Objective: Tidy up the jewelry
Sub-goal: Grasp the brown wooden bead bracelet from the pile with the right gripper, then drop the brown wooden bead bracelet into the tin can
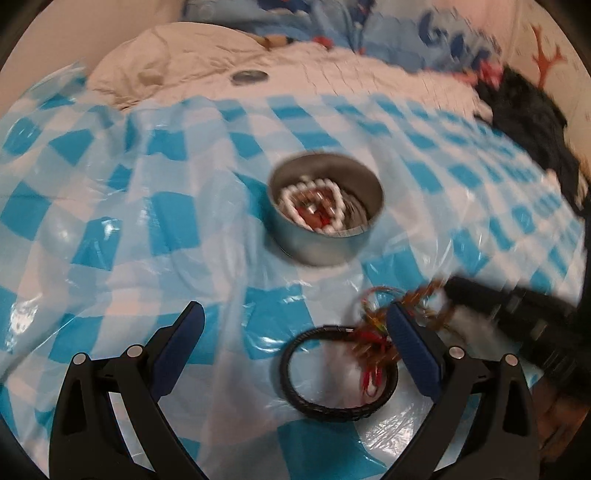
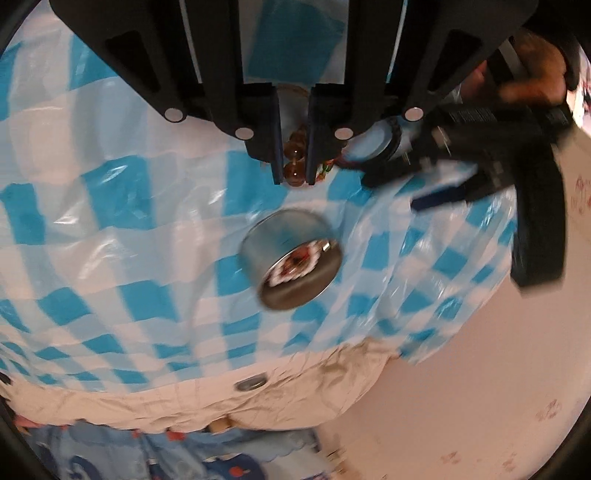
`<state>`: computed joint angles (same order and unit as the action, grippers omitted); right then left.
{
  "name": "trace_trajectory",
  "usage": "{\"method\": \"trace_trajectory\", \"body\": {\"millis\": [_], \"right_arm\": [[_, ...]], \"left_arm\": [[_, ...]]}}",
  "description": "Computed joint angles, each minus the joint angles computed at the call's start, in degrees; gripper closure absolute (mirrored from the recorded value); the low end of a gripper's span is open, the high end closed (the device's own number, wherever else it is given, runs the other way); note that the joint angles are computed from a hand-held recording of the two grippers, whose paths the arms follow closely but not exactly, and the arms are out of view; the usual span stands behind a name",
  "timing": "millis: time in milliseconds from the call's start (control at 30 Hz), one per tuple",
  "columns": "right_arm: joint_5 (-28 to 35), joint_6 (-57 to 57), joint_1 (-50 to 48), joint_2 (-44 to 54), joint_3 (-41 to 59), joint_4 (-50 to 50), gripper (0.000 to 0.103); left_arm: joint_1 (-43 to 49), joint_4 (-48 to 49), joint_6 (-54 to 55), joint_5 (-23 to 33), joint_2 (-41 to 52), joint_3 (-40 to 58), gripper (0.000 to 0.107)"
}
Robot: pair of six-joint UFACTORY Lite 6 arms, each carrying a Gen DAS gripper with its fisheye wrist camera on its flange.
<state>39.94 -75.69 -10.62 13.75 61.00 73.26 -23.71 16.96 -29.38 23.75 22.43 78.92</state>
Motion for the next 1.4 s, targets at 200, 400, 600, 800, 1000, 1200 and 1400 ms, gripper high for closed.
{"method": "trace_trajectory", "body": {"millis": [200,400,600,800,1000,1200,1400], "right_arm": [[1.8,0.6,-2.8,1.1,1.6,0.2,0.091],[8.9,-4.0,-5.4,0.1,1.0,6.3,0.091],[13.8,-7.1,-6.6,-3.1,0.5,10.2,0.091],[15.7,-3.1,-5.8,0.1,7.0,9.5,0.091],[13.4,0.6,-2.5,5.5,17.9,8.3,0.091],[12.6,9.0,2.0,19.2,35.2,4.9,0.091],[10.1,22.6,5.1,30.8,47.5,-8.9,0.041]], "left_arm": [[-5.7,12.2,-6.5,5.3,6.6,3.9,0.013],[-2.9,-5.0,10.4,4.9,5.9,4.3,0.101],[0.2,-24.5,28.9,2.0,0.1,1.9,0.101],[5.1,-39.3,40.8,0.7,-3.7,3.1,0.101],[7.7,-33.3,31.7,1.9,7.0,19.2,0.101],[9.2,-26.0,20.0,9.5,24.1,40.0,0.073],[10.5,-20.0,12.6,6.4,18.0,31.7,0.031]]}}
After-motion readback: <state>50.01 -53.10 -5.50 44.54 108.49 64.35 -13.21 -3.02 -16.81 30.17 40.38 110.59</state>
